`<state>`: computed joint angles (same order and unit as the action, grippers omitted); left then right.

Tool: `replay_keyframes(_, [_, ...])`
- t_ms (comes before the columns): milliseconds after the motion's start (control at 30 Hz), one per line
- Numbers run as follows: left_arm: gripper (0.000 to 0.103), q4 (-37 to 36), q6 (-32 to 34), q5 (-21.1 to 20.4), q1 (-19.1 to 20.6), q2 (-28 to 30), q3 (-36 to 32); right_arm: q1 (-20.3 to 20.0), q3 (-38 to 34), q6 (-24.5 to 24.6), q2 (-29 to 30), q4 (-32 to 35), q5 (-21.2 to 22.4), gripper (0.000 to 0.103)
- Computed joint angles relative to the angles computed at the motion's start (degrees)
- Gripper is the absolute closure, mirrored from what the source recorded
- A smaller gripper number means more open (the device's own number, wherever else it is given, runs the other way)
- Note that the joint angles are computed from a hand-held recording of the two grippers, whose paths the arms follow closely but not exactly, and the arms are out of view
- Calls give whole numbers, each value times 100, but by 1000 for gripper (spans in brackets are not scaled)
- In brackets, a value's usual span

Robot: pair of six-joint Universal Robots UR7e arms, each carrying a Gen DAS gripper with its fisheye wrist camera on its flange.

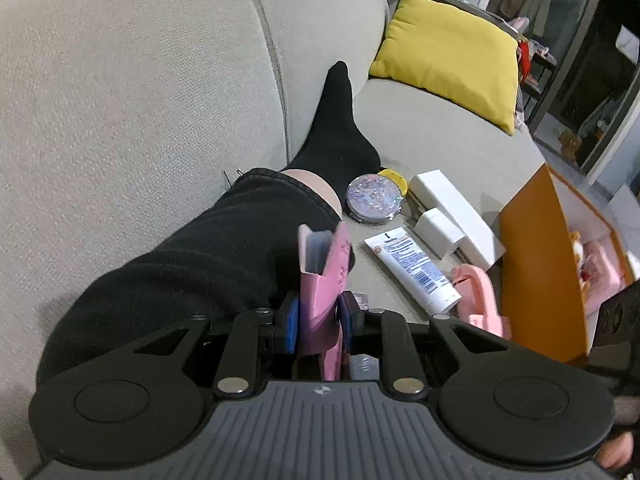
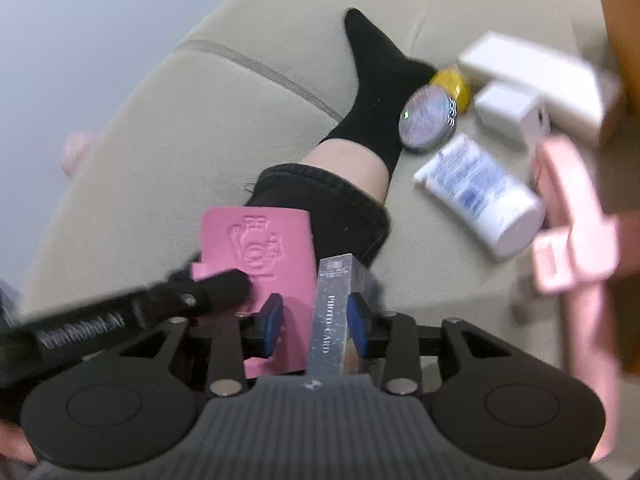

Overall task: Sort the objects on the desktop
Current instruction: 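Carry the photo card box with the right gripper while left carries the wallet to the box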

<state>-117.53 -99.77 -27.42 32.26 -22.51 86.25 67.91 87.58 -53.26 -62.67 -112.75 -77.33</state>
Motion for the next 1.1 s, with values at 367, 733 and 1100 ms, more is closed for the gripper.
replay_keyframes(367, [79, 459, -3, -7, -3, 68, -166, 148, 319, -138, -49, -700, -635, 71])
replay_keyframes(733, [79, 470, -77, 14, -56, 45, -175, 389, 505, -847, -189, -1175, -1237, 79])
replay_keyframes(1100, [79, 188, 243, 383, -347, 16, -331, 259, 195, -1242, -750, -802, -150, 79])
